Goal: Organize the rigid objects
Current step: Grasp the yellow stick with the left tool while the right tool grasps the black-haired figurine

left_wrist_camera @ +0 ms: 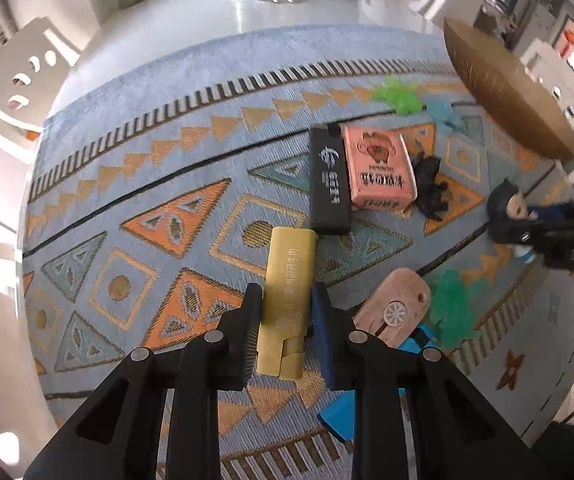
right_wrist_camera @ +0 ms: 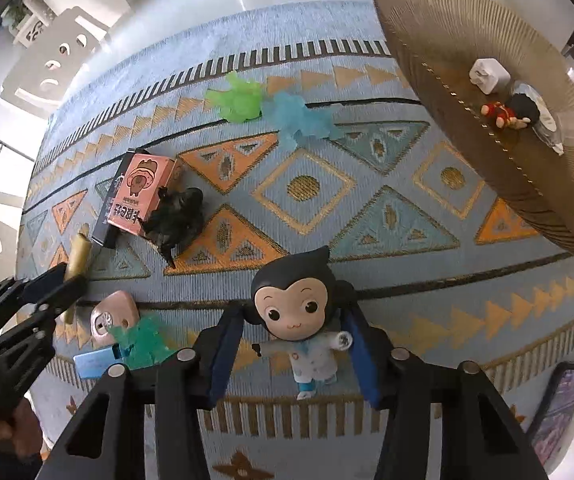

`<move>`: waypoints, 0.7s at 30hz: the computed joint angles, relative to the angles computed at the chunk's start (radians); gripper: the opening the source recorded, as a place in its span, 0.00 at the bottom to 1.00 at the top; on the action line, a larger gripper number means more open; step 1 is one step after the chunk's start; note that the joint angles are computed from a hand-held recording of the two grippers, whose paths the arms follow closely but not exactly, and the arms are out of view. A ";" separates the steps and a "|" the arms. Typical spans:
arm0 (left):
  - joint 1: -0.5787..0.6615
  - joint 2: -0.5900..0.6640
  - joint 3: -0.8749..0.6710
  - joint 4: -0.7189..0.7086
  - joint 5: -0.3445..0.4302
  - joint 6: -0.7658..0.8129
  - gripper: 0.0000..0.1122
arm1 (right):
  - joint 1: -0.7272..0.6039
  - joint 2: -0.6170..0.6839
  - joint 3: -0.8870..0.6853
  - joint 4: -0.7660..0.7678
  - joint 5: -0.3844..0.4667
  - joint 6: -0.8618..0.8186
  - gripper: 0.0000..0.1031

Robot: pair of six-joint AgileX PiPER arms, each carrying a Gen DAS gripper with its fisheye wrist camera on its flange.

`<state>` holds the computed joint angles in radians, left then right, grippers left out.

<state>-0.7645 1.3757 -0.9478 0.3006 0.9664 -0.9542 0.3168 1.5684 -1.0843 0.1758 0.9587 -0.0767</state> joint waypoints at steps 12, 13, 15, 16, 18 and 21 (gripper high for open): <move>-0.080 -0.053 -0.157 0.091 0.146 -0.102 0.20 | -0.162 -0.136 0.027 0.177 0.067 -0.190 0.46; -0.085 -0.036 -0.189 0.094 0.155 -0.097 0.20 | -0.186 -0.146 0.013 0.193 0.091 -0.208 0.46; -0.086 0.008 -0.270 0.097 0.164 -0.070 0.20 | -0.216 -0.168 -0.005 0.219 0.128 -0.224 0.46; -0.088 0.028 -0.303 0.103 0.166 -0.063 0.20 | -0.241 -0.178 -0.023 0.233 0.152 -0.240 0.46; -0.091 0.076 -0.394 0.109 0.178 -0.031 0.20 | -0.307 -0.198 -0.072 0.263 0.206 -0.277 0.46; -0.079 0.173 -0.560 0.095 0.177 0.039 0.20 | -0.374 -0.200 -0.127 0.296 0.244 -0.302 0.46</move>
<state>-0.8435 1.5491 -1.5073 0.3956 1.1434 -0.9149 -0.0574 1.3686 -1.2117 0.4714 1.2025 -0.3788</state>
